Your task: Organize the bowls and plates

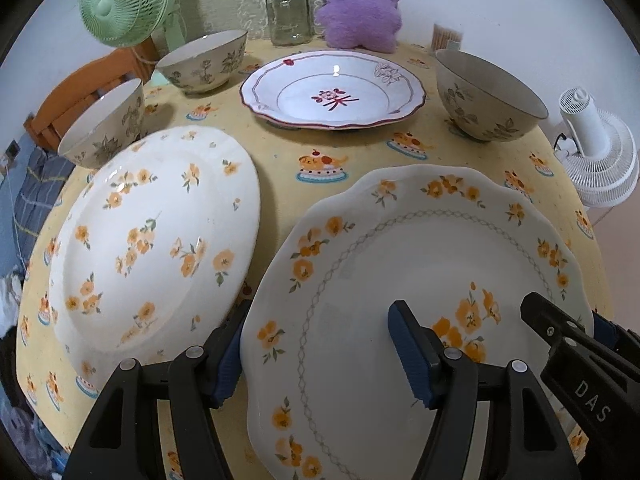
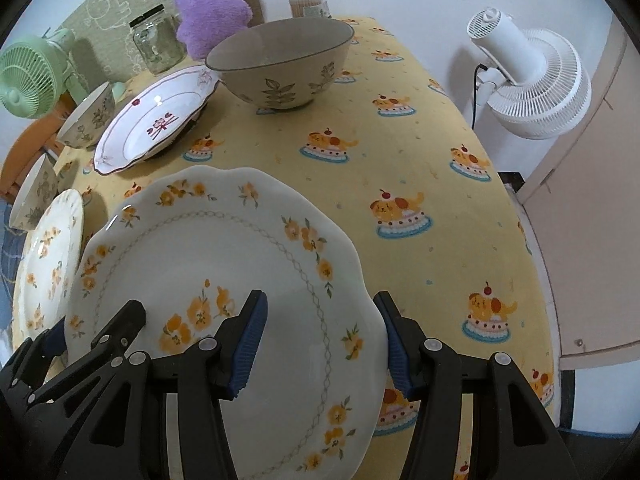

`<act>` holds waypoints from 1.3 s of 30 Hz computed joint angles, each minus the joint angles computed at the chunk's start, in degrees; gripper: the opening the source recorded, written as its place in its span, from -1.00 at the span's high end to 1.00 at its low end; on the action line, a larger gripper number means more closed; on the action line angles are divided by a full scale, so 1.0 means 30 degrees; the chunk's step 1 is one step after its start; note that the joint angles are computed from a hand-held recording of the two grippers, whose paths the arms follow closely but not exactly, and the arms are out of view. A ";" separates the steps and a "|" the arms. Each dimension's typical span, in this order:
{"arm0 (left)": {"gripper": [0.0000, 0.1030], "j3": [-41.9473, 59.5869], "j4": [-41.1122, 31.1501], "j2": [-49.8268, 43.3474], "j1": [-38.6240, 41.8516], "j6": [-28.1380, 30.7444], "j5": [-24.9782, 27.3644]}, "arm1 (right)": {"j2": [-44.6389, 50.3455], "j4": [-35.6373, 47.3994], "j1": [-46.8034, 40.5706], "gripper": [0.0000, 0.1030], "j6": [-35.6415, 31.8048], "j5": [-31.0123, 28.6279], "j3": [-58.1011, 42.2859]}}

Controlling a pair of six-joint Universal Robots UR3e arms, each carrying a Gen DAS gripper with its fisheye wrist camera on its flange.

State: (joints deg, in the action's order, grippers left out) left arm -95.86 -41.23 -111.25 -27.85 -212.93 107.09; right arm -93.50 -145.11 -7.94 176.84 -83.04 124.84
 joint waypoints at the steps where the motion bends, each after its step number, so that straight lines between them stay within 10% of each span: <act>1: -0.34 -0.0154 0.0051 0.0092 0.0016 -0.0016 -0.0074 | -0.0046 -0.0098 -0.0057 -0.15 -0.0095 0.0094 0.0096; 16: -0.42 -0.2511 0.0441 0.2994 -0.0122 0.1591 0.0068 | -0.2583 0.0199 0.0725 -0.16 0.1357 -0.0988 0.0488; 39: -0.43 -1.1082 0.0693 1.5068 1.1999 1.3398 -0.7989 | 0.2891 0.2688 1.3708 -0.16 1.2592 -0.8588 -0.8540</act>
